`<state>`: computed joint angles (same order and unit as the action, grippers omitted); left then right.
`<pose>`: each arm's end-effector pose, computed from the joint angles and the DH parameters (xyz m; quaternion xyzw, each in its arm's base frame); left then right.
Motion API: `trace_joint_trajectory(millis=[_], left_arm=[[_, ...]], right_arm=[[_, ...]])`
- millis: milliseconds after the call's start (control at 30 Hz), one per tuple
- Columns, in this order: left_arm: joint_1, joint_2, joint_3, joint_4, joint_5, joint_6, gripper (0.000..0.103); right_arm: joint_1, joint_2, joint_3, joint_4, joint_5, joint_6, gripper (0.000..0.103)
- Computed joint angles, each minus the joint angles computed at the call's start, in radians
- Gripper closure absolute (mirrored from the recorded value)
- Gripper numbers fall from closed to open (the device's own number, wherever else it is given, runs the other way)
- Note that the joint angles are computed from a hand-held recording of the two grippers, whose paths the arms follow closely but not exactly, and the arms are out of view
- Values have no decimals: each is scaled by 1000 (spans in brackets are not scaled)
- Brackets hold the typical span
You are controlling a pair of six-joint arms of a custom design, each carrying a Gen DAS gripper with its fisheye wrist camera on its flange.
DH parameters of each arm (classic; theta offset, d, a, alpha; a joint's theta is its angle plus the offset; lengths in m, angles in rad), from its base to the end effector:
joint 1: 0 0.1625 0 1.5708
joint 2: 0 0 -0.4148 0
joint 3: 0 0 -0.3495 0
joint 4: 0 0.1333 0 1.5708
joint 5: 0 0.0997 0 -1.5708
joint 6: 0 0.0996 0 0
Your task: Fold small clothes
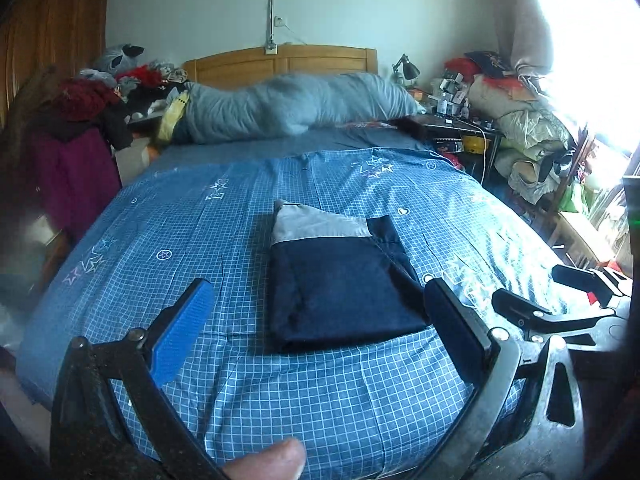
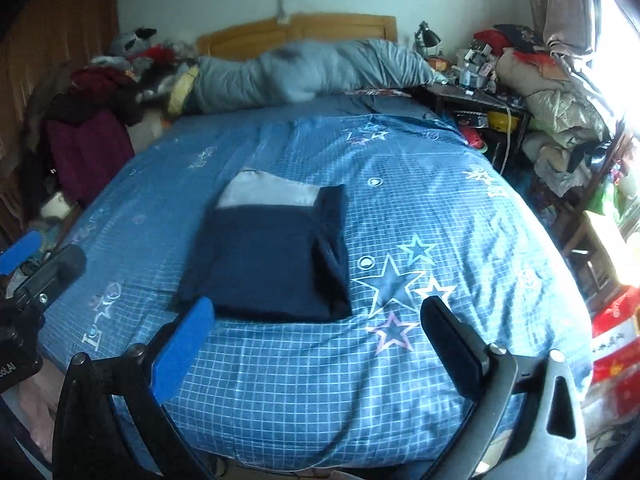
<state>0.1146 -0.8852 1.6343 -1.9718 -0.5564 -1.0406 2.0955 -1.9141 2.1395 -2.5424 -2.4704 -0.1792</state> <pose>-0.5655 -0.2844 0.1621 0.2599 0.8250 -0.4058 0.2951 0.2063 -0.2460 0.4972 0.1403 -0.8418 0.3930 0.3424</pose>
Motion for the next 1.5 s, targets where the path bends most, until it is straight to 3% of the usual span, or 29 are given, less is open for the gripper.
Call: trace_joint_trajectory(millis=[133,267,367,700,800,1167,1500], left_arm=[[-23,-9,13,-23,-20,-24,0],[-23,-20,32,-53,-47,-57,0],[-16,-24,27,-38,-71,-84,0],[-49,4,-60,280,53,-259,0],[-49,16,-94,360,61,-293,0],[-48,15,-97,338,61,-275,0],[-40,46,-160,435,31,-326,0]], right_arm=[[62,36,8,-89,-118,-48,0],[102,55,-5,-95,-142,-47,0],[122,64,-21,-82,-133,-40,0],[182,88,-88,-16,-127,7,0],[188,91,-98,-3,-120,19,0],[178,94,-104,12,-123,31,0],[131,61,-112,80,-46,91,0]])
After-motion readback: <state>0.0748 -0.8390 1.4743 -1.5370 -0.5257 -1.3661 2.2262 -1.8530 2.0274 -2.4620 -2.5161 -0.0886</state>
